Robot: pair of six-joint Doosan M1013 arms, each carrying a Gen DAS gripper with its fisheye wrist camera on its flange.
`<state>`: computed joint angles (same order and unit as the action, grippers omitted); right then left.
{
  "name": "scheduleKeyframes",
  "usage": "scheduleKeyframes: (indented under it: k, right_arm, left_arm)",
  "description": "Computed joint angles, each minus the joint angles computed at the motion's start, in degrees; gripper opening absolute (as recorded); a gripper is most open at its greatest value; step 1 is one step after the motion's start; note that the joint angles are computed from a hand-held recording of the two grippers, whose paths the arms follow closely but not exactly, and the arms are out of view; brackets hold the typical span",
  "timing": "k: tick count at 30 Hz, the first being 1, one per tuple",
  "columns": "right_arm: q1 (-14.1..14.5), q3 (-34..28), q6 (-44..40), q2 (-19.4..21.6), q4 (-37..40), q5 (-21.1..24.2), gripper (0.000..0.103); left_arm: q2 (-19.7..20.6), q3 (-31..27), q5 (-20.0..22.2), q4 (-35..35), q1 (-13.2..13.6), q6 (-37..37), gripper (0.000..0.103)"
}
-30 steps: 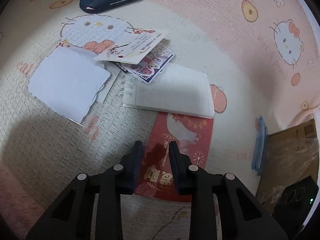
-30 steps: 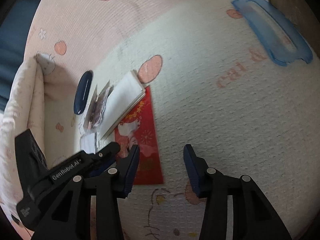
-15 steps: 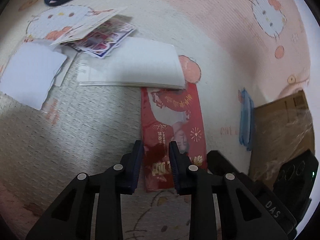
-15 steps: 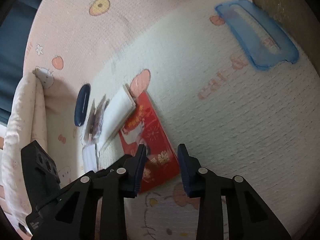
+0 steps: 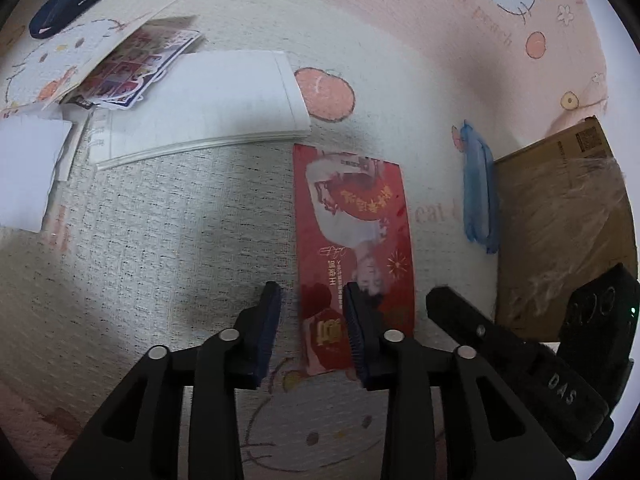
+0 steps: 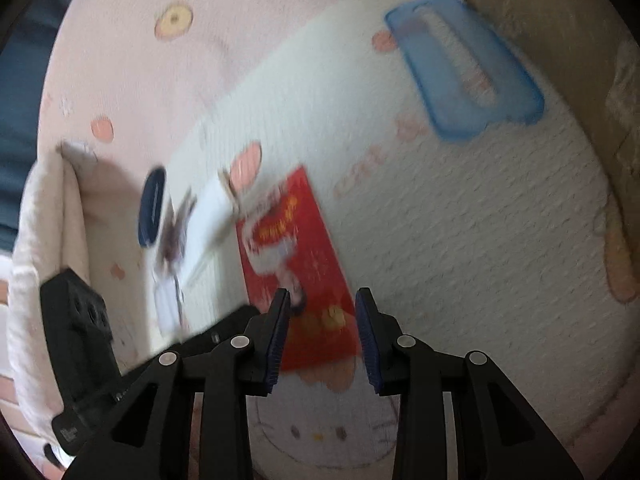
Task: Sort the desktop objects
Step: 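Close the left tool on the red envelope's edge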
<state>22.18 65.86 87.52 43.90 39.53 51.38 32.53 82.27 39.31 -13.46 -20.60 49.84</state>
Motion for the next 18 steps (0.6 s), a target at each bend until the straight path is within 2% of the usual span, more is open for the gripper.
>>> scheduleKeyframes:
  k: [1, 3, 5, 8, 10, 13, 14, 16, 17, 18]
  right_arm:
    - [0.01, -0.37, 0.02, 0.23, -0.11, 0.07, 0.033]
    - [0.23, -1.38, -0.13, 0.99, -1.45, 0.52, 0.038]
    - [0.21, -1.76, -0.51, 1.44, -1.01, 0.58, 0.038]
    - [-0.30, -1.66, -4.05, 1.93, 3.73, -0.17, 0.043]
    - [-0.50, -2.11, -6.49, 2.61, 6.95, 0.13, 0.045]
    - [-1.01, -1.54, -8.91, 3.01, 11.64, -0.05, 0.045]
    - [-1.24, -1.17, -9.57, 3.00, 13.11, 0.07, 0.044]
    - [-1.45, -1.77, -7.74, 3.61, 13.13, 1.71, 0.017]
    - [-1.52, -1.81, -6.32, 3.82, 13.07, 1.99, 0.015]
    - [-1.65, -1.58, -6.12, 3.86, 14.12, 1.99, 0.013]
  left_arm:
    - [-0.17, 0.30, -0.62, 0.15, -0.04, -0.22, 0.048]
    - [-0.45, 0.88, -2.16, 1.64, -0.19, -2.01, 0.054]
    - [-0.64, 1.53, -3.44, 1.54, -0.07, -2.70, 0.054]
    - [-1.10, 3.09, -7.58, 2.13, -0.01, -5.76, 0.054]
    - [-1.40, 4.38, -10.97, -0.29, 0.07, -4.17, 0.055]
    - [-1.20, 4.24, -11.86, -1.77, 0.19, -3.34, 0.055]
    - [-1.19, 4.68, -13.17, -4.82, 0.35, -1.21, 0.054]
    - [-0.98, 4.86, -14.77, -5.23, 0.15, -2.21, 0.053]
    - [-0.76, 4.36, -14.39, -3.15, -0.12, -4.44, 0.052]
    - [-0.68, 4.00, -13.55, -0.82, -0.31, -6.47, 0.044]
